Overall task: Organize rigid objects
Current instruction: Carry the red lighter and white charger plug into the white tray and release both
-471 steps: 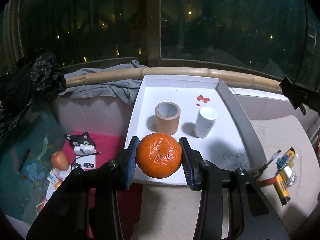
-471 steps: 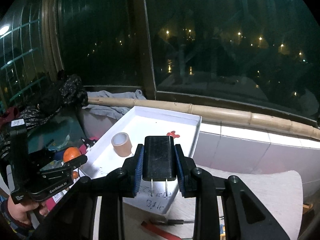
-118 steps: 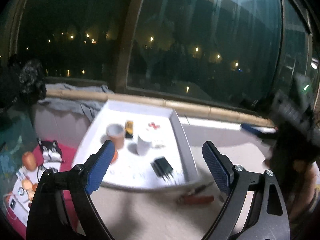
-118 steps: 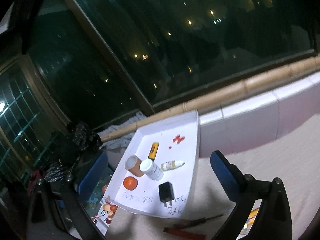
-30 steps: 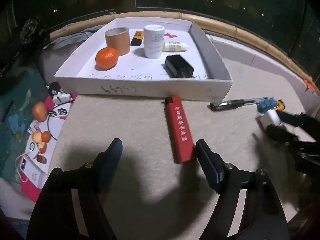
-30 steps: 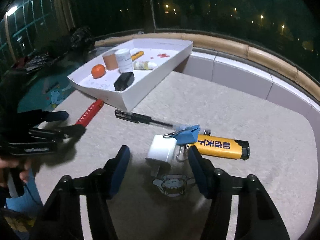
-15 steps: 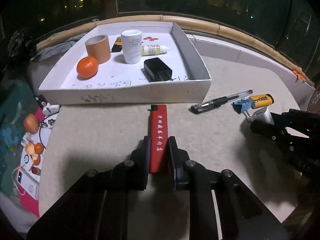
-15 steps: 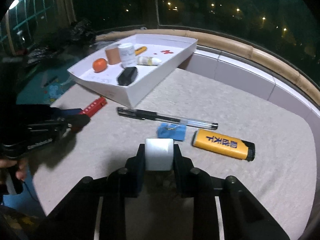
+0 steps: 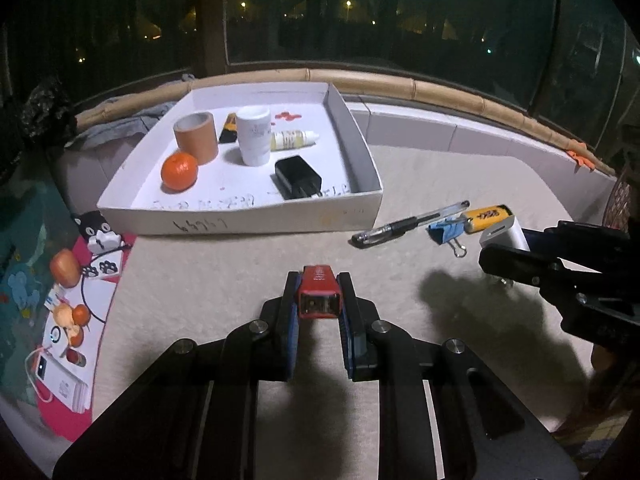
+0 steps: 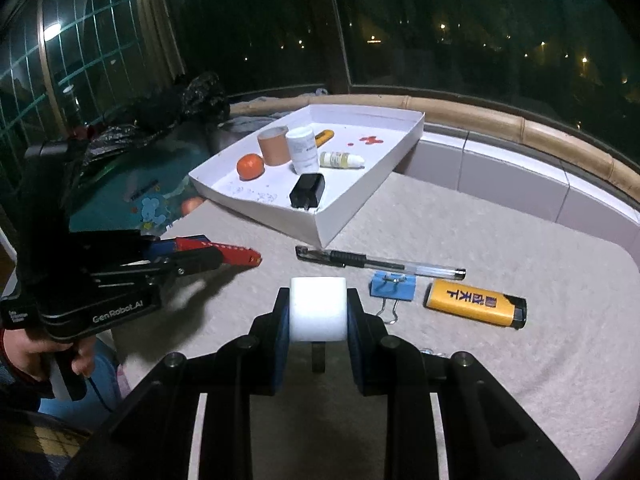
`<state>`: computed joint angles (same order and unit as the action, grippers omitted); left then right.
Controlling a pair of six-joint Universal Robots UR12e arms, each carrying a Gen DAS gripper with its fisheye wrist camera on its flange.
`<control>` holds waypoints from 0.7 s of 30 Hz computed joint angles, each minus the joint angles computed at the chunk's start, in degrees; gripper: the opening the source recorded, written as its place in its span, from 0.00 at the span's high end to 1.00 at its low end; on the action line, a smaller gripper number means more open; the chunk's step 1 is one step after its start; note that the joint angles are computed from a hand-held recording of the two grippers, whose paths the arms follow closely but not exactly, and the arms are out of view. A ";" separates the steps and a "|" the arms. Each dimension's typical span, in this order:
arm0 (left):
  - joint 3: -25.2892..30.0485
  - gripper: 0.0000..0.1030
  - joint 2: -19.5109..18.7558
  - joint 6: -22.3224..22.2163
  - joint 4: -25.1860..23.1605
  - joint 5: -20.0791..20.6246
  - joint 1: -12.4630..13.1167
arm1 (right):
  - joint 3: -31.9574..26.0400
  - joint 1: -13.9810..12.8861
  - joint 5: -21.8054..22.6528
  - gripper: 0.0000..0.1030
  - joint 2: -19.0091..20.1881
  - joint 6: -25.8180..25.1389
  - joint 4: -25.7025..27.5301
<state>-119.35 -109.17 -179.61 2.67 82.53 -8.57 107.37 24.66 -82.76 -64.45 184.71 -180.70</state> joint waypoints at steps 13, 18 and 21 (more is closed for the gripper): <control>-1.20 0.84 1.05 -1.73 5.30 -3.03 1.75 | 0.04 -0.22 -2.80 0.76 -0.58 2.26 -3.88; -1.13 0.84 1.45 -1.15 6.32 -3.50 2.11 | -0.52 0.03 -3.96 0.76 -0.55 2.19 -4.71; -1.08 0.84 1.63 -1.13 6.66 -3.76 2.44 | -0.95 0.20 -4.57 0.76 -0.35 2.30 -4.91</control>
